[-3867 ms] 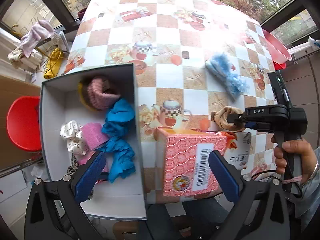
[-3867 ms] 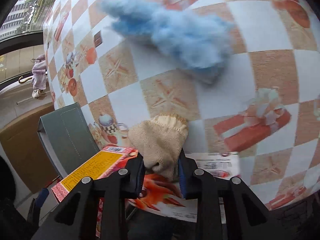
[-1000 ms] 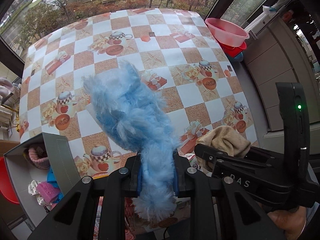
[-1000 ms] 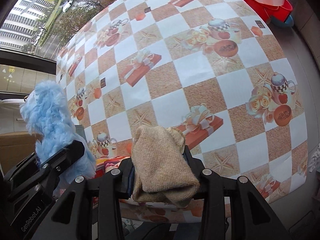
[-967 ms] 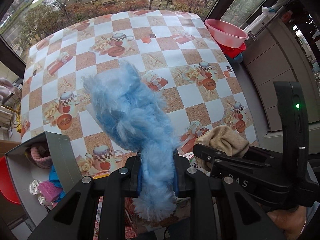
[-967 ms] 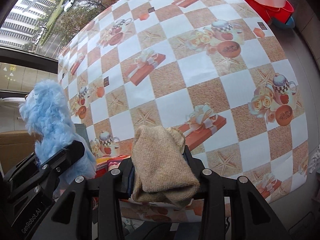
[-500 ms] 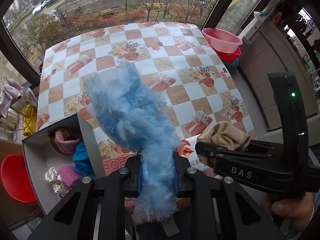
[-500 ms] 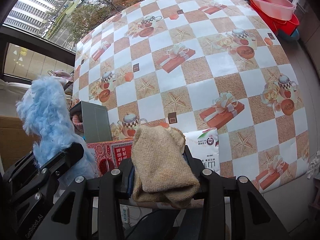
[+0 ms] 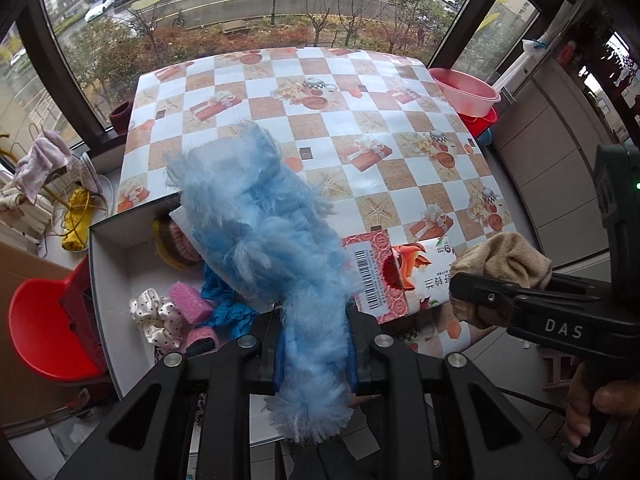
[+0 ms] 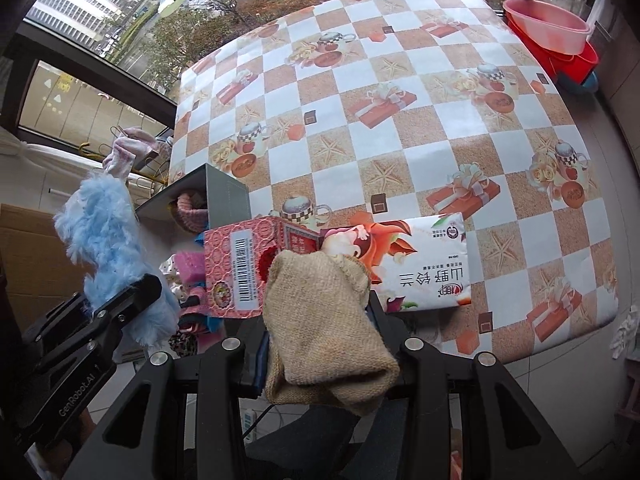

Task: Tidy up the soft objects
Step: 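Lift the duster and beige sock with both grippers and carry them over the box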

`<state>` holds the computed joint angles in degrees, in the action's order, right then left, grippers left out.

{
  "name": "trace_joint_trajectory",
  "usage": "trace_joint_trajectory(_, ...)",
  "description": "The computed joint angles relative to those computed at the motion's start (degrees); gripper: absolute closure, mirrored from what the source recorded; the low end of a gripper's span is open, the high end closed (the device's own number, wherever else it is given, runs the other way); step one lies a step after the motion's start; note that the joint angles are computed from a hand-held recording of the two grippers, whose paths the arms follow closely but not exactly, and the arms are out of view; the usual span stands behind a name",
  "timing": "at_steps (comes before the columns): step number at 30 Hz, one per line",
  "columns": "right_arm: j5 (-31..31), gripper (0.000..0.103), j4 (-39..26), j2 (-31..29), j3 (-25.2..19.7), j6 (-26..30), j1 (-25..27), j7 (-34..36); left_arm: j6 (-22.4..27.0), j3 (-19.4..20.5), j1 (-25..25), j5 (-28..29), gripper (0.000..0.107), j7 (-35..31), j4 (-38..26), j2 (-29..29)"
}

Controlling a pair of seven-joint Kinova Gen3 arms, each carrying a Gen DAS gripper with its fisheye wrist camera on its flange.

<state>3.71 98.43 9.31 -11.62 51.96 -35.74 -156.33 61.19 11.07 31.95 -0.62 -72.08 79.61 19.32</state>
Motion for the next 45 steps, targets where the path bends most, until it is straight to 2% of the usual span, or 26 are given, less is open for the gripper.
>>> trace_joint_trajectory(11,2.36,0.062,-9.12,5.87,-0.64,4.19,-5.21,2.46,-3.44,-1.16,-4.65,1.25,0.083,1.29,10.10,-5.78)
trace_joint_trajectory(23,0.38,0.062,-20.95,14.48,-0.17,9.67,-9.04,12.66,-4.74,-1.97,-9.42,0.23,0.083,5.16,19.30,-9.99)
trace_joint_trajectory(34,-3.24,0.062,-28.03,20.64,0.27,12.67,-11.24,20.57,-2.57,-1.39,-11.04,1.23,0.083,3.47,22.39,-9.91)
trace_joint_trajectory(45,-5.49,0.061,-31.56,23.47,1.06,15.03,-11.98,23.18,-1.87,-1.62,-11.47,2.34,0.083,2.42,22.49,-9.28)
